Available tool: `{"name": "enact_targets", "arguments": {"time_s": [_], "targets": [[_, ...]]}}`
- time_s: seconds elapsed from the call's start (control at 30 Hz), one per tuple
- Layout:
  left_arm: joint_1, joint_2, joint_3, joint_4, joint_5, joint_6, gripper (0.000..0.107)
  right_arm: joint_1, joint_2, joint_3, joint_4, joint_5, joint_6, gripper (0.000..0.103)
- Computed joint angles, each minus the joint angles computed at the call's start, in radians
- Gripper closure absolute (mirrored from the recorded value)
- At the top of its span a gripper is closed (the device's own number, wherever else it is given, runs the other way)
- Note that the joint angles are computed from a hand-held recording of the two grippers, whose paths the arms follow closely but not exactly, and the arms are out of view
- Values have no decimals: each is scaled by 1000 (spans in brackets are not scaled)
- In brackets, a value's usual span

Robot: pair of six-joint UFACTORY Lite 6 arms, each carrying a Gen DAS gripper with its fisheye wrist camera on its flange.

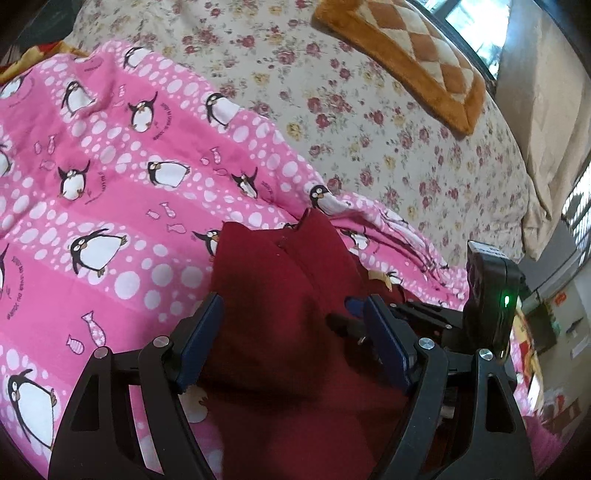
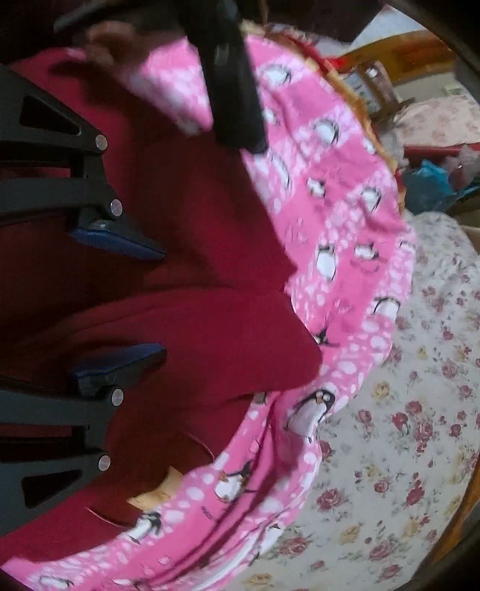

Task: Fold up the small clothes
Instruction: 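Lay the held sleeve across the shirt body and open the right gripper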

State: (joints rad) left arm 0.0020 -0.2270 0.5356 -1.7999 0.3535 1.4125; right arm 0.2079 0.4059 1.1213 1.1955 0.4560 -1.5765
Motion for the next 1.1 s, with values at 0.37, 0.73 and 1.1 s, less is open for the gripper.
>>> {"name": "enact_targets", "arguments": {"time_s": [0.37,0.73,1.1], "targets": [[53,-30,-18,3,38,-29,28,-167,-74,-12,19,282,54,94],[7,53,23,-2,46,-27,26,-100,-265,-271,45,281,-7,94],[-166,98,58,-379,-181,389,69,-699,-551,-362,-186,583,-1,93]]}}
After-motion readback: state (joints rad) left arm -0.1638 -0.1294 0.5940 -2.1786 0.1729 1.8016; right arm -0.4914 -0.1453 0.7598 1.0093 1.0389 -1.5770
